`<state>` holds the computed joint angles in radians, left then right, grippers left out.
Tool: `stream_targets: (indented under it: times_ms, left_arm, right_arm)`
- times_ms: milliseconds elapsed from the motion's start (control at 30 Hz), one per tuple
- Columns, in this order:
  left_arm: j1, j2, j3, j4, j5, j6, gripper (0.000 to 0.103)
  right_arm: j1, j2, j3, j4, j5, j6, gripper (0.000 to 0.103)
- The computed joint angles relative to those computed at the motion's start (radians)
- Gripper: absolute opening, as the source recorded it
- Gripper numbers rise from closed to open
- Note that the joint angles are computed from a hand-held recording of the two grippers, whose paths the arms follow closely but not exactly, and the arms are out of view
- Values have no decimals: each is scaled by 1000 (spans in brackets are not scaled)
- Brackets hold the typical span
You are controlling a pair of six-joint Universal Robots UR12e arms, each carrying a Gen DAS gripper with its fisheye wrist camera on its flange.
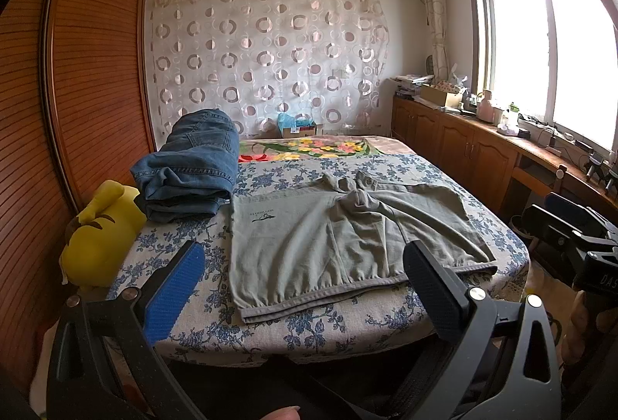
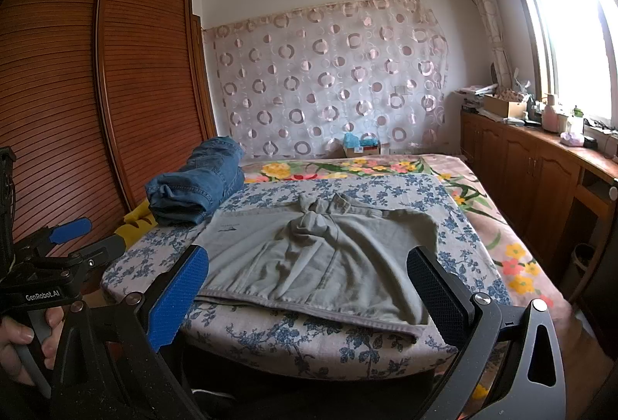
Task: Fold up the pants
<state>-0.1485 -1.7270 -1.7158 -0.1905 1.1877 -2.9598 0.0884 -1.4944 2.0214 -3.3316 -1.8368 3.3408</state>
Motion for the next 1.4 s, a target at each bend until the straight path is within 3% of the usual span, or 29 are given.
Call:
stream_targets:
  times_ms: [1233,1400]
  left_arm:
    - [-5,8,12,-15,-7,1,103]
    - [-7,-2,21,-43,-9,34,103]
  right_arm:
    - [2,5,-3,-12,-5,-13,103]
    - [-6,6,1,-7,19,-10,103]
